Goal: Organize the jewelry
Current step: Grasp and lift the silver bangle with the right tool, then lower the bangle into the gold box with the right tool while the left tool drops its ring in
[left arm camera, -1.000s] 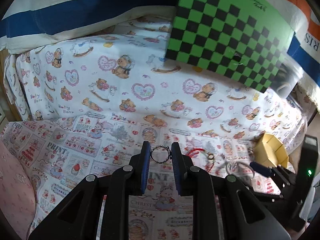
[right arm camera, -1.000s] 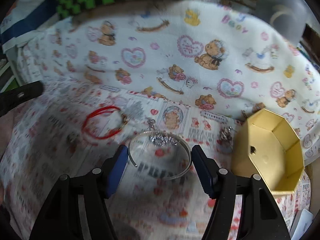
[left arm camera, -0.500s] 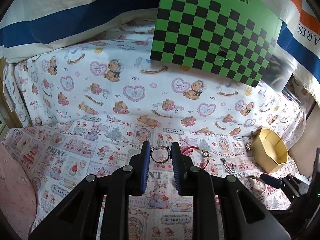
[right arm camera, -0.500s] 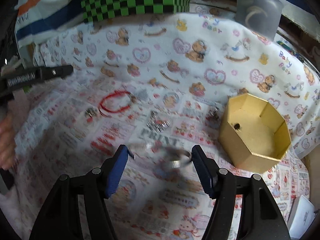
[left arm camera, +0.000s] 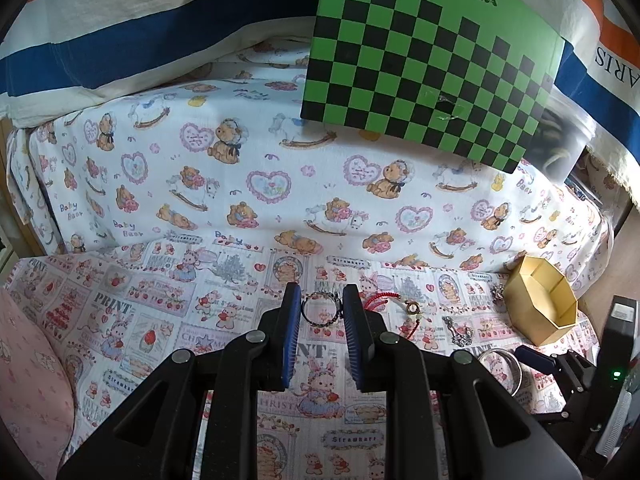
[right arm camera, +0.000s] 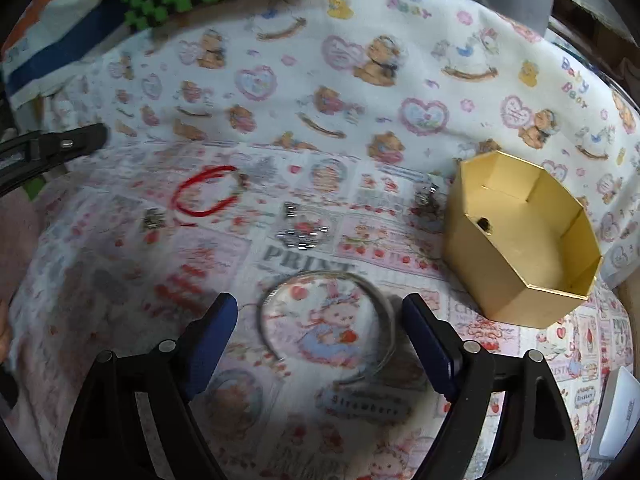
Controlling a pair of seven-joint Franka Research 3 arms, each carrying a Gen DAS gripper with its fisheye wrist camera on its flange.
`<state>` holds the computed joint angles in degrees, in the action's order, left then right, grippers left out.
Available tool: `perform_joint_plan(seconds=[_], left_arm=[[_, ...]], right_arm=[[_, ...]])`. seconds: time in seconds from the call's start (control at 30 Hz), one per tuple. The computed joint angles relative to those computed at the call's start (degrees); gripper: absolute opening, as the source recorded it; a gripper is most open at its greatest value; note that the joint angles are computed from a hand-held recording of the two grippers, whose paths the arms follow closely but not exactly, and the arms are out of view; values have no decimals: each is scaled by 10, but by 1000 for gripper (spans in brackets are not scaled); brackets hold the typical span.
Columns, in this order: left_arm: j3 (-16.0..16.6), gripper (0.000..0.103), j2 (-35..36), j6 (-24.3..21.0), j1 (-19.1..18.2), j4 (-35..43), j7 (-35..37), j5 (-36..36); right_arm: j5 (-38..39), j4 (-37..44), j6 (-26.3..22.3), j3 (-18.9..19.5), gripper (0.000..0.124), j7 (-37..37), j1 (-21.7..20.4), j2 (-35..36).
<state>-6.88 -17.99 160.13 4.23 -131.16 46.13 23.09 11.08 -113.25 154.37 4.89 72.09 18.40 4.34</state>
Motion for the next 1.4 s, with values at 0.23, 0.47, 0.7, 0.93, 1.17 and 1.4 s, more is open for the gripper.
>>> perform_joint_plan(seconds=[0.23, 0.47, 0.7, 0.93, 1.17, 1.4], left_arm=[[0, 20, 1, -4, -1, 2, 1, 0], [-14, 20, -1, -7, 18, 3, -39, 37], [-9, 20, -9, -3, 6, 1, -27, 36], [-15, 20, -21, 16, -9, -4, -3, 33], [-3, 20, -55, 72, -42, -30, -3, -2], [41, 20, -11, 54, -144, 31, 119, -117]], right_arm=[[18, -10, 12, 2, 68, -18, -2, -7], [151, -40, 46, 6, 68, -122, -9, -37], [368, -57, 110, -4, 68, -303, 7, -75], [539, -46, 110, -31, 68, -439, 20, -108], [631, -24, 27, -61, 68, -465, -7, -121], [678, 27, -142, -88, 68, -402, -67, -81]])
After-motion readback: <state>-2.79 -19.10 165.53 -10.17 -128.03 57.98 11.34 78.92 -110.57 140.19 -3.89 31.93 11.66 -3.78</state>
